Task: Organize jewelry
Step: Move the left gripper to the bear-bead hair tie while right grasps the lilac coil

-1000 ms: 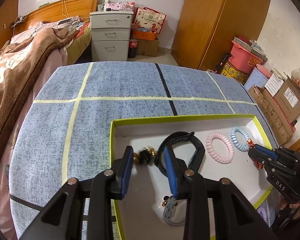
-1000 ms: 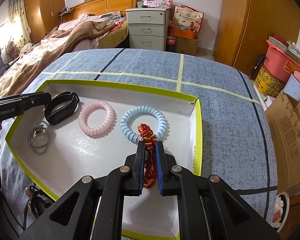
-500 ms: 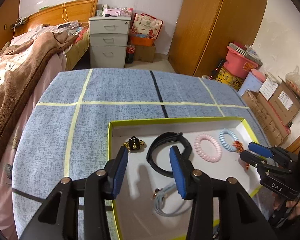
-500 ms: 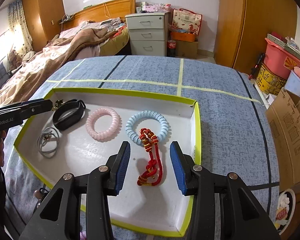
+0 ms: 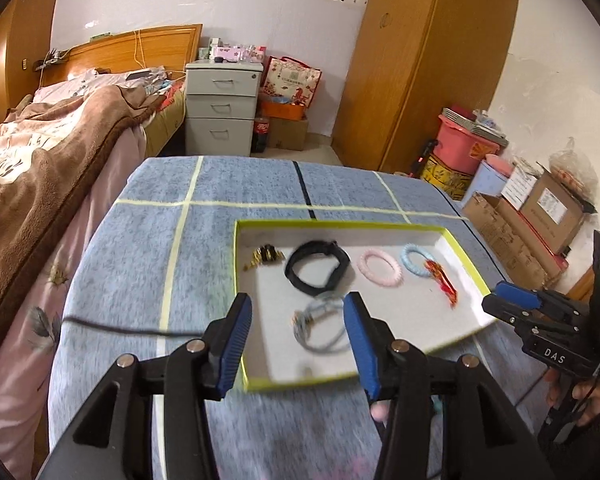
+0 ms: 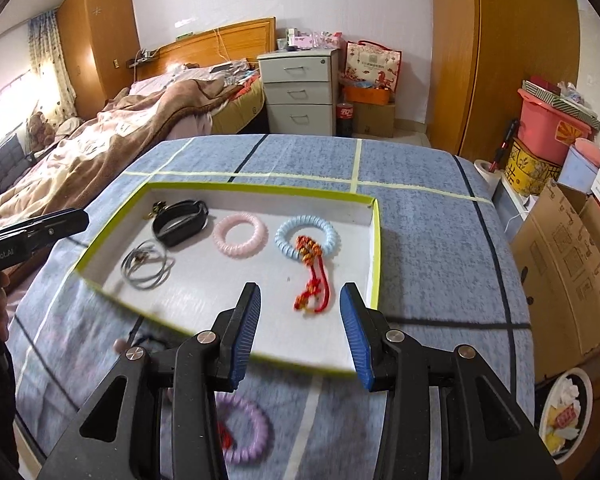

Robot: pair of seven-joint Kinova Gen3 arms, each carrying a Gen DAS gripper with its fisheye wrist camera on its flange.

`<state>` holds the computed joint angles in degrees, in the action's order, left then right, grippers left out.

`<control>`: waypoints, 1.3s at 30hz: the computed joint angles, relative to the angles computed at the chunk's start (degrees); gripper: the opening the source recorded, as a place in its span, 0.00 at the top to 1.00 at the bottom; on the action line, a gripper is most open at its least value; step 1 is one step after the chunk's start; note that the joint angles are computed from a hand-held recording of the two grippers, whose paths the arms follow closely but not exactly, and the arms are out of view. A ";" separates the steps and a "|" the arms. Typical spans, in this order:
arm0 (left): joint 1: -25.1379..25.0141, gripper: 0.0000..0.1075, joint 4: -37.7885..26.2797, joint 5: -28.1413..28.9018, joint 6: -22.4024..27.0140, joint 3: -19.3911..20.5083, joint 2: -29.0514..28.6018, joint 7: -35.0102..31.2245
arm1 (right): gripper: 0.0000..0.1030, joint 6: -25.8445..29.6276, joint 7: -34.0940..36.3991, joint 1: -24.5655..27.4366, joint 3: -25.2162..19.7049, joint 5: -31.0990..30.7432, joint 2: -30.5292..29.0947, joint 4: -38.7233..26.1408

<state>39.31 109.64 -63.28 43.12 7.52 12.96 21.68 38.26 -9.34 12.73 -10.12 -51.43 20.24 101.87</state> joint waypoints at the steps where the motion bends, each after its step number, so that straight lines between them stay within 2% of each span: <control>1: 0.66 0.53 0.54 -0.70 0.21 0.12 -0.12 1.11 | 0.59 0.72 0.45 0.56 -0.03 -0.19 -0.21 0.43; 5: 1.99 0.52 2.62 -2.52 -1.10 0.93 -0.39 5.19 | 0.59 3.73 1.51 1.74 1.06 0.16 -0.13 1.45; 13: 3.80 0.51 5.59 -7.54 -5.03 1.54 0.76 12.80 | 0.59 3.50 1.83 1.81 2.54 2.26 0.16 3.91; 22: 4.57 0.51 6.33 -6.69 -5.69 1.50 1.18 14.45 | 0.59 3.86 0.57 0.04 2.48 7.56 0.23 4.23; 25: 4.67 0.51 6.55 -6.73 -5.94 1.44 1.14 14.92 | 0.59 1.87 1.11 -0.27 2.05 7.61 -0.45 5.42; 33: 4.72 0.51 6.18 -5.74 -5.78 1.42 1.33 13.88 | 0.59 2.73 0.83 0.49 1.89 7.37 -0.10 5.07; 35: 4.71 0.51 6.02 -5.61 -6.08 1.33 1.40 13.44 | 0.68 1.88 0.57 0.31 2.00 7.28 -0.29 5.37; 36: 4.64 0.51 5.86 -5.47 -6.24 1.26 1.49 13.09 | 0.79 1.55 0.43 0.29 2.04 7.27 -0.32 5.36; 39: 4.60 0.51 5.39 -4.88 -6.66 1.04 1.81 12.03 | 0.86 3.01 0.29 1.07 2.09 7.23 0.31 4.46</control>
<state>43.91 115.03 -68.16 36.46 8.56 14.77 33.71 41.27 -9.05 13.80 -8.03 -44.20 20.55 106.33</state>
